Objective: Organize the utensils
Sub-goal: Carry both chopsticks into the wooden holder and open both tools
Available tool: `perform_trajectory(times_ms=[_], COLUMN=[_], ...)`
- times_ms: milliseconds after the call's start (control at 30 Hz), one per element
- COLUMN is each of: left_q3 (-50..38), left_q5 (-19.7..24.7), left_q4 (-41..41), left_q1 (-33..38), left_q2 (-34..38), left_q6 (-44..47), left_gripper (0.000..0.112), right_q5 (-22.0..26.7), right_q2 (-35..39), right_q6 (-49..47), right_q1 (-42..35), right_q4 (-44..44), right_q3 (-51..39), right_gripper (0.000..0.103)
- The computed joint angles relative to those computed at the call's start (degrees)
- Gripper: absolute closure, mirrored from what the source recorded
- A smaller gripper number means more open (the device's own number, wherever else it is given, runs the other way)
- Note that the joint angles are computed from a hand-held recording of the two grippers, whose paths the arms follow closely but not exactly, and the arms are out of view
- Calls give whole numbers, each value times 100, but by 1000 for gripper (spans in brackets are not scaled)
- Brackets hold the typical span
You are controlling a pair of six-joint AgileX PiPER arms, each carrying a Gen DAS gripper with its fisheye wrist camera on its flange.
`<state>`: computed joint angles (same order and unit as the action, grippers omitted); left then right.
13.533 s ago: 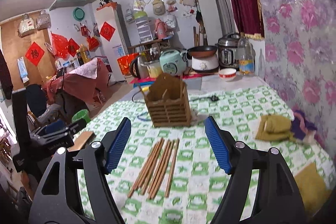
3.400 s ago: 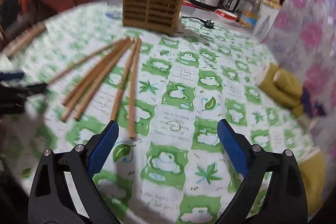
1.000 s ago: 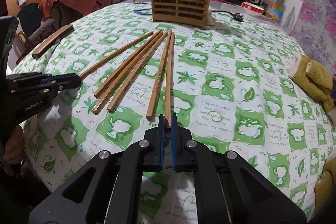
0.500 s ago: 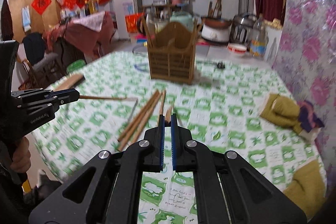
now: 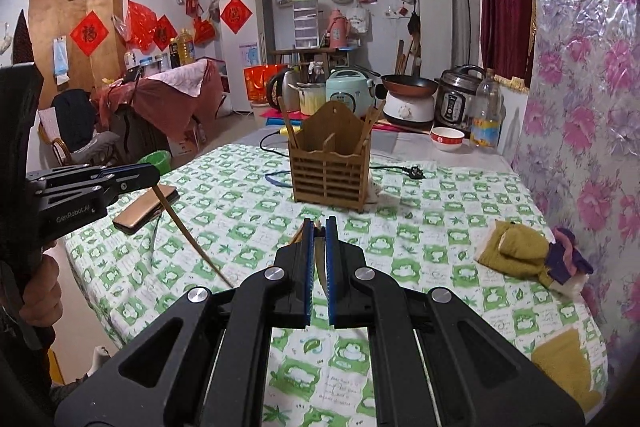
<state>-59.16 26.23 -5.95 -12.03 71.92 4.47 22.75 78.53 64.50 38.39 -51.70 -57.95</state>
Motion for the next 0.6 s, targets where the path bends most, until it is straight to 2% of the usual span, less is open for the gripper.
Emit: perform_trajectory(times_ms=[133,333,467,567,600], left_q3=[-779,-2483,-4016,-5691,-6264], left_q5=[157,627,1061,1683,1883], left_q4=[43,22,125,177,202], left_q1=[10,54,64,113,122], left_q2=[573,1732,2636,3541,3849], left_q6=[34,90,-63,-234,-295], left_gripper=[107,107,107,107,107], right_q5=[-208,-345,-142,332,492], right_q2=[308,1093,1832,2655,2903], right_q6=[-671,-2432,-3838,-4894,-4983], right_q1=[-302,-840,-1164,-1464,-1522], right_q4=[611,2225,3567,4766,4901], right_q3=[-439,-1652,-2877,-4349,-4827], right_gripper=[97,97,97,97,97])
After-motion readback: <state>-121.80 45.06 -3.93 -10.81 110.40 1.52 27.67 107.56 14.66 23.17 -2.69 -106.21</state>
